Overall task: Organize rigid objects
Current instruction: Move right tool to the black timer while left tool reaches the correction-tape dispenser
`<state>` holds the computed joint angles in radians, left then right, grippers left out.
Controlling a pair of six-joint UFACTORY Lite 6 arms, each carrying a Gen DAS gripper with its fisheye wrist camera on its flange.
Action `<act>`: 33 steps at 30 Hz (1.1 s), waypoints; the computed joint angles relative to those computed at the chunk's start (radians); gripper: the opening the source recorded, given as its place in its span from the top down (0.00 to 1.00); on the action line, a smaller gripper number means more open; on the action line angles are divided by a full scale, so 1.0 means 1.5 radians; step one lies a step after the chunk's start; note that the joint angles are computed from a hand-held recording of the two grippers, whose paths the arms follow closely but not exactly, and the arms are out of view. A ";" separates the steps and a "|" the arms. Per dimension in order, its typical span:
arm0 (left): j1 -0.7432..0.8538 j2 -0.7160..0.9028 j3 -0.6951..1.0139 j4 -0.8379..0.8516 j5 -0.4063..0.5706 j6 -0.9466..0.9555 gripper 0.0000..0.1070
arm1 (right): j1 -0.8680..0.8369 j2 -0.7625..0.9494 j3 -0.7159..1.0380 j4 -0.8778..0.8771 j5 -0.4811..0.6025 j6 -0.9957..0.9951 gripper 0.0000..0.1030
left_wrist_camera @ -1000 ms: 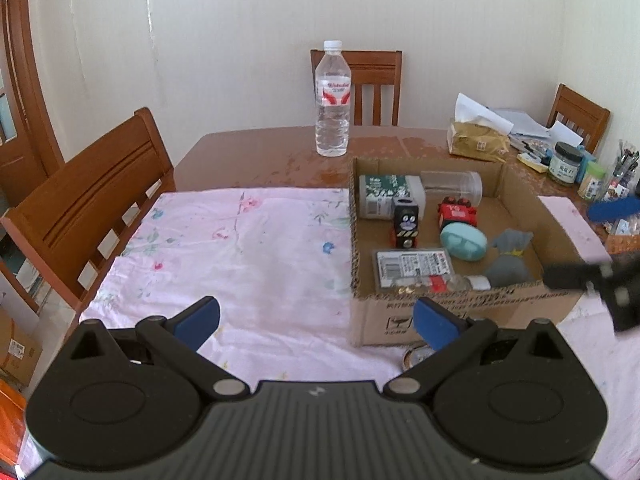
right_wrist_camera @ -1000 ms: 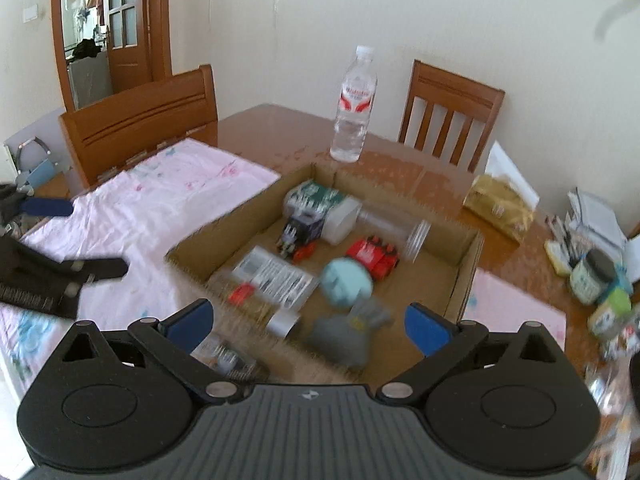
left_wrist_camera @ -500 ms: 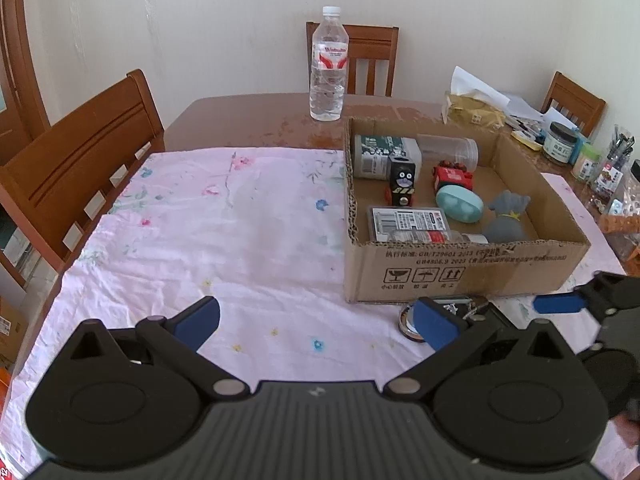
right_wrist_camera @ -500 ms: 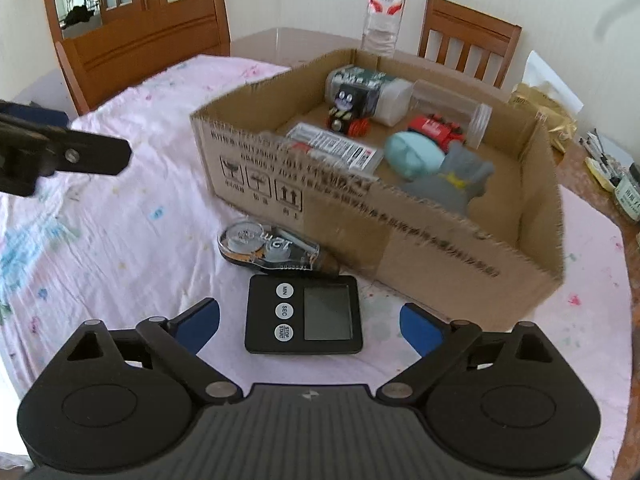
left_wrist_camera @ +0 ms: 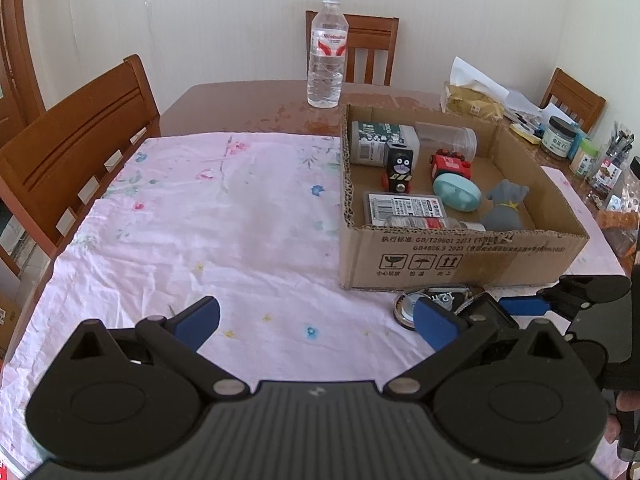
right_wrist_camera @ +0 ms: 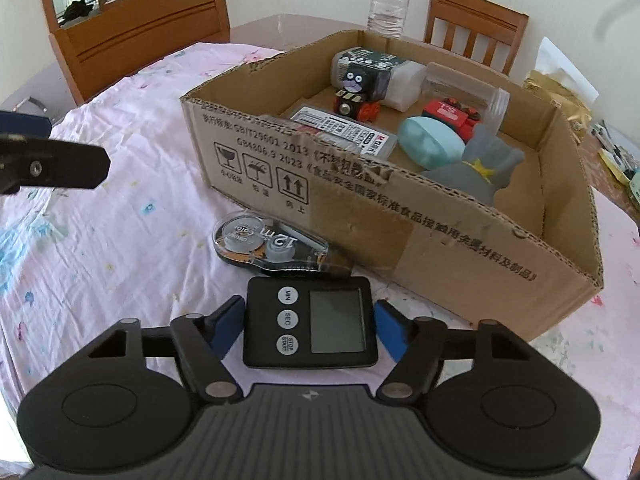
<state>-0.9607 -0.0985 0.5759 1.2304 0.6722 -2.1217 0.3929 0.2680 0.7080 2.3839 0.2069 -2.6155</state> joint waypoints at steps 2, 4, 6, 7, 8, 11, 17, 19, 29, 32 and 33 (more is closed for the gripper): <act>0.003 0.009 0.007 0.004 -0.007 -0.001 0.04 | -0.004 -0.003 -0.005 0.020 0.001 -0.017 0.28; 0.005 0.020 0.015 0.010 -0.013 -0.001 0.04 | -0.007 -0.009 -0.011 0.027 -0.003 -0.020 0.28; 0.007 0.034 0.027 0.017 -0.020 -0.002 0.04 | -0.011 -0.017 -0.018 0.043 -0.012 -0.023 0.28; 0.008 0.042 0.033 0.018 -0.024 -0.001 0.04 | -0.014 -0.023 -0.022 0.060 -0.018 -0.033 0.28; 0.009 0.050 0.040 0.020 -0.028 0.000 0.04 | -0.017 -0.029 -0.027 0.082 -0.024 -0.049 0.28; 0.010 0.080 0.064 0.024 -0.040 0.004 0.04 | -0.034 -0.049 -0.046 0.146 -0.035 -0.095 0.28; 0.016 0.141 0.114 0.035 -0.074 0.004 0.04 | -0.072 -0.072 -0.072 0.206 -0.036 -0.140 0.28; 0.016 0.166 0.136 0.037 -0.082 0.007 0.04 | -0.080 -0.069 -0.069 0.219 -0.038 -0.150 0.28; 0.032 0.287 0.232 0.044 -0.133 -0.006 0.04 | -0.114 -0.076 -0.091 0.103 -0.003 -0.075 0.03; 0.038 0.321 0.256 0.041 -0.152 -0.014 0.04 | -0.137 -0.085 -0.112 0.029 0.030 -0.031 0.00; 0.040 0.333 0.265 0.041 -0.155 -0.017 0.04 | -0.141 -0.084 -0.113 0.010 0.030 -0.019 0.00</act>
<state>-0.9014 0.4017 0.9730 1.2919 0.4391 -2.1474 0.1814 0.1423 0.5392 2.3995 0.2523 -2.6438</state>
